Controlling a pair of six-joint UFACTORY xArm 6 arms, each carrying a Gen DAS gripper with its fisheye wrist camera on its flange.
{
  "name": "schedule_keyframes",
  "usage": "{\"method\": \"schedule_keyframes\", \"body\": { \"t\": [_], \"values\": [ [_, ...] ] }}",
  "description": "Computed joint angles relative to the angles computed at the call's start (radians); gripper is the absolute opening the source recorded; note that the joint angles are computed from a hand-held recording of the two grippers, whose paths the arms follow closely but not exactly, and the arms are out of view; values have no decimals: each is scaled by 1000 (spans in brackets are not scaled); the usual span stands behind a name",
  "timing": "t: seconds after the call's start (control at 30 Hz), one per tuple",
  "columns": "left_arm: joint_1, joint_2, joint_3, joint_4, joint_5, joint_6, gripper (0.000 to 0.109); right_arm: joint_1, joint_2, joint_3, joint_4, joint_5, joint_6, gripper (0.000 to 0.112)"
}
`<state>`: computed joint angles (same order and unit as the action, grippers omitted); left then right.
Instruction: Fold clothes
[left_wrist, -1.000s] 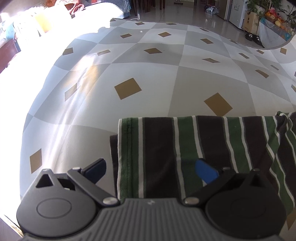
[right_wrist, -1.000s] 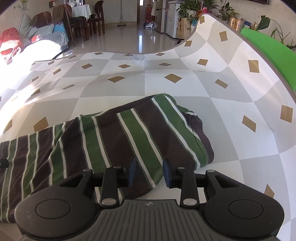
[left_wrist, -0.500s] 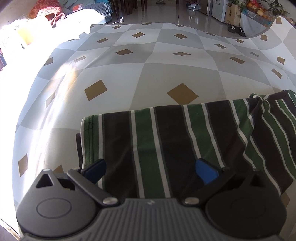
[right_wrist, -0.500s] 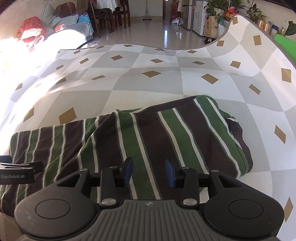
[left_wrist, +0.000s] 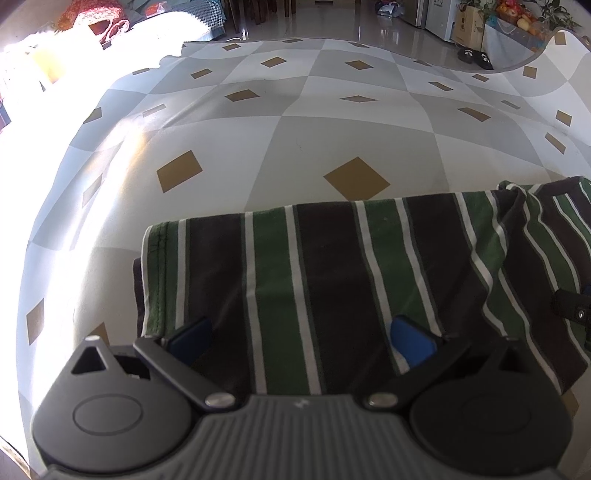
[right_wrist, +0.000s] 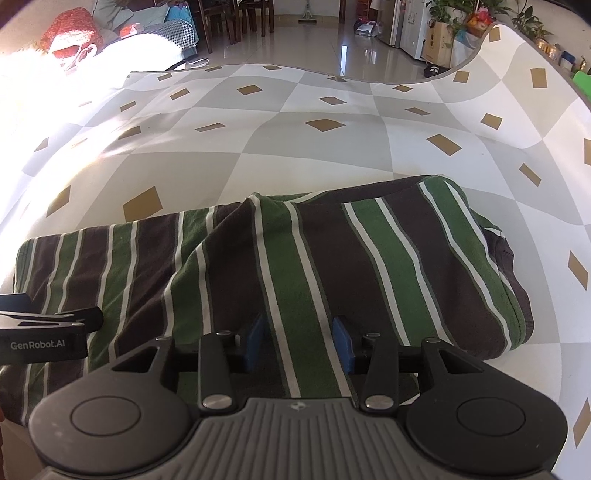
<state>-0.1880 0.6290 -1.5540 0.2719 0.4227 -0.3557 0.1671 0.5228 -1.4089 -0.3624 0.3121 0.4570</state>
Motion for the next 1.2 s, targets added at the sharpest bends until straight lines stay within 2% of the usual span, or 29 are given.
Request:
{"method": "schedule_keyframes", "body": {
  "t": [0.43,0.67,1.07,1.2],
  "values": [
    [3,10,-8,-25,-1,4,103,12,23,-34,-32,51,8,45],
    [21,16,-12,-23,-11,-8,103,-5,27,-31,-6,37,13,47],
    [57,5,21,35,-53,-49,103,-23,16,-6,39,9,-29,47],
    [70,-5,31,92,-45,-116,103,-26,9,2,49,12,-28,48]
  ]
}}
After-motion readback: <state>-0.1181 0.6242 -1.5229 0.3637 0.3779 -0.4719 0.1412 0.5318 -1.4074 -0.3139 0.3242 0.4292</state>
